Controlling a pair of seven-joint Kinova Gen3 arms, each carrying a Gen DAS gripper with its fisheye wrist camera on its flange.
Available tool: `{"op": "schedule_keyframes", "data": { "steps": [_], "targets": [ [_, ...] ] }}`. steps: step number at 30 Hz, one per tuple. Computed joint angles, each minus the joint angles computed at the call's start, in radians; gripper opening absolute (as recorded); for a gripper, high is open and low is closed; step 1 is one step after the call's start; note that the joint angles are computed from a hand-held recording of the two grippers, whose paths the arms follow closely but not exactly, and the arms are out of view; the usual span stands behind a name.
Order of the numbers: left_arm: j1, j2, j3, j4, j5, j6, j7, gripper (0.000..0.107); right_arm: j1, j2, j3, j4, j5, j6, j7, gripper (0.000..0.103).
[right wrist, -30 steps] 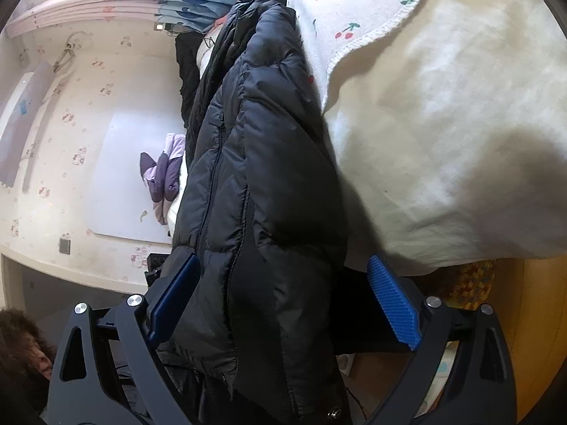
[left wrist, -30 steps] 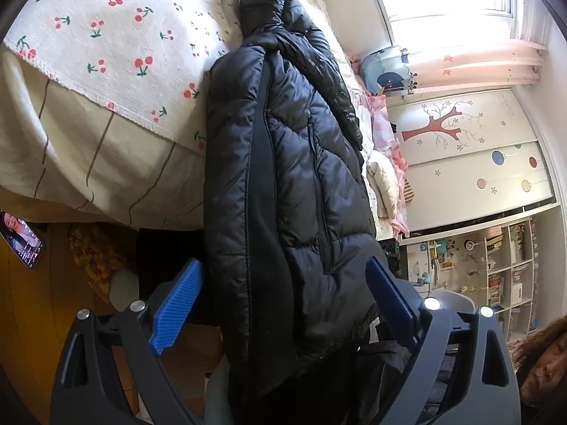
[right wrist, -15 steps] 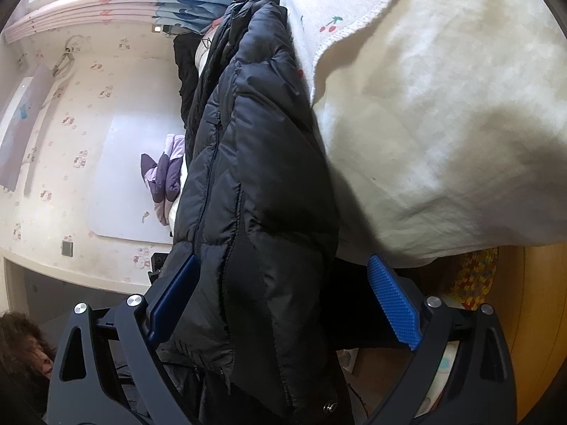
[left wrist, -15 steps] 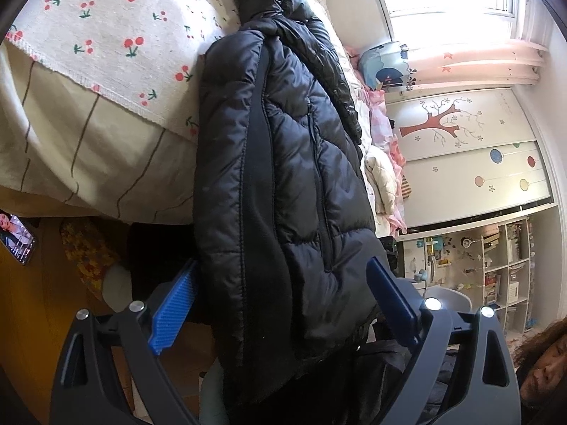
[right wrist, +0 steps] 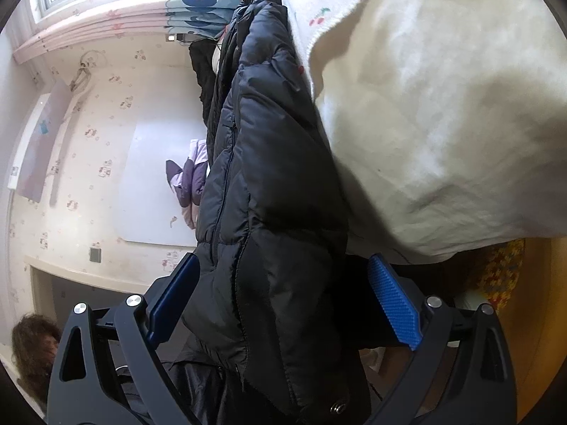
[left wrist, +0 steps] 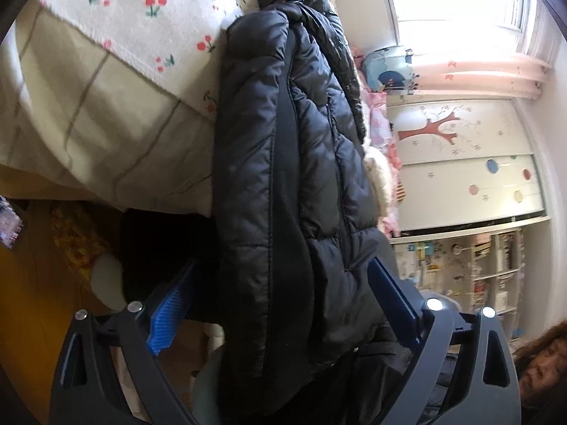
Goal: Fold large clothes
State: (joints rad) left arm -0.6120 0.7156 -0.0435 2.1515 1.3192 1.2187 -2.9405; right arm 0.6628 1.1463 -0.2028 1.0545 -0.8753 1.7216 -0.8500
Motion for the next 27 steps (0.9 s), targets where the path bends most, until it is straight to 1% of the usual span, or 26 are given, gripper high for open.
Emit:
{"op": "schedule_keyframes", "data": {
  "steps": [2,4,8,9,10,11,12,14,16,17,19,20,21,22,23,24,25,26,27],
  "targets": [
    [-0.003,0.03,0.017,0.004,0.02,0.022,-0.037,0.093,-0.002,0.015,-0.005,-0.009,-0.003,0.011,-0.002,0.092],
    [0.015,0.047,0.027,-0.003,0.031,0.03,-0.048,0.095,-0.008,0.023,-0.004,-0.015,-0.001,0.012,-0.003,0.092],
    [0.056,0.064,0.036,-0.025,0.031,0.024,-0.026,0.095,-0.016,0.041,-0.013,-0.036,0.006,0.03,0.005,0.092],
    [0.063,0.064,0.039,-0.026,0.037,0.02,-0.021,0.095,-0.014,0.04,-0.017,-0.026,0.004,0.028,0.018,0.092],
    [0.069,0.06,0.04,-0.023,0.041,0.014,-0.021,0.094,-0.01,0.04,-0.025,-0.018,-0.002,0.027,0.039,0.083],
    [0.085,0.043,0.034,-0.019,0.043,-0.008,-0.009,0.094,-0.005,0.042,-0.034,-0.006,-0.01,0.029,0.065,0.063],
    [0.1,0.028,0.028,-0.016,0.042,-0.032,0.004,0.094,-0.009,0.04,-0.038,0.005,-0.011,0.032,0.084,0.053],
    [0.124,0.011,0.026,-0.017,0.033,-0.069,0.038,0.084,-0.024,0.018,-0.03,0.035,0.0,0.017,0.121,0.027],
    [0.136,-0.013,0.028,0.007,0.054,-0.104,0.036,0.068,-0.027,0.005,-0.025,0.056,0.001,0.008,0.154,0.019],
    [0.137,-0.022,0.026,0.014,0.063,-0.112,0.031,0.063,-0.024,-0.001,-0.025,0.066,-0.006,0.007,0.165,0.015],
    [0.162,-0.083,0.019,0.048,0.092,-0.157,0.041,0.044,-0.013,-0.012,-0.032,0.082,-0.032,0.018,0.189,0.013],
    [0.171,-0.11,0.015,0.057,0.097,-0.168,0.046,0.038,0.003,-0.012,-0.051,0.087,-0.063,0.039,0.202,0.013],
    [0.177,-0.147,0.011,0.069,0.102,-0.174,0.044,0.03,0.017,-0.004,-0.067,0.084,-0.1,0.068,0.206,0.013],
    [0.178,-0.167,0.005,0.079,0.112,-0.164,0.029,0.027,0.026,0.007,-0.085,0.075,-0.12,0.087,0.195,0.015],
    [0.16,-0.183,0.006,0.087,0.117,-0.138,0.005,0.027,0.025,0.021,-0.091,0.048,-0.137,0.123,0.168,0.018],
    [0.149,-0.186,0.006,0.085,0.111,-0.122,-0.003,0.027,0.011,0.033,-0.078,0.018,-0.138,0.149,0.144,0.022],
    [0.142,-0.173,-0.006,0.074,0.089,-0.09,0.003,0.027,-0.011,0.036,-0.047,-0.009,-0.122,0.17,0.13,0.033],
    [0.133,-0.156,-0.01,0.062,0.068,-0.069,0.023,0.029,-0.021,0.038,-0.034,-0.024,-0.1,0.174,0.114,0.045],
    [0.129,-0.138,-0.014,0.055,0.05,-0.062,0.047,0.034,-0.031,0.044,-0.021,-0.032,-0.076,0.182,0.101,0.048]
  ]
}}
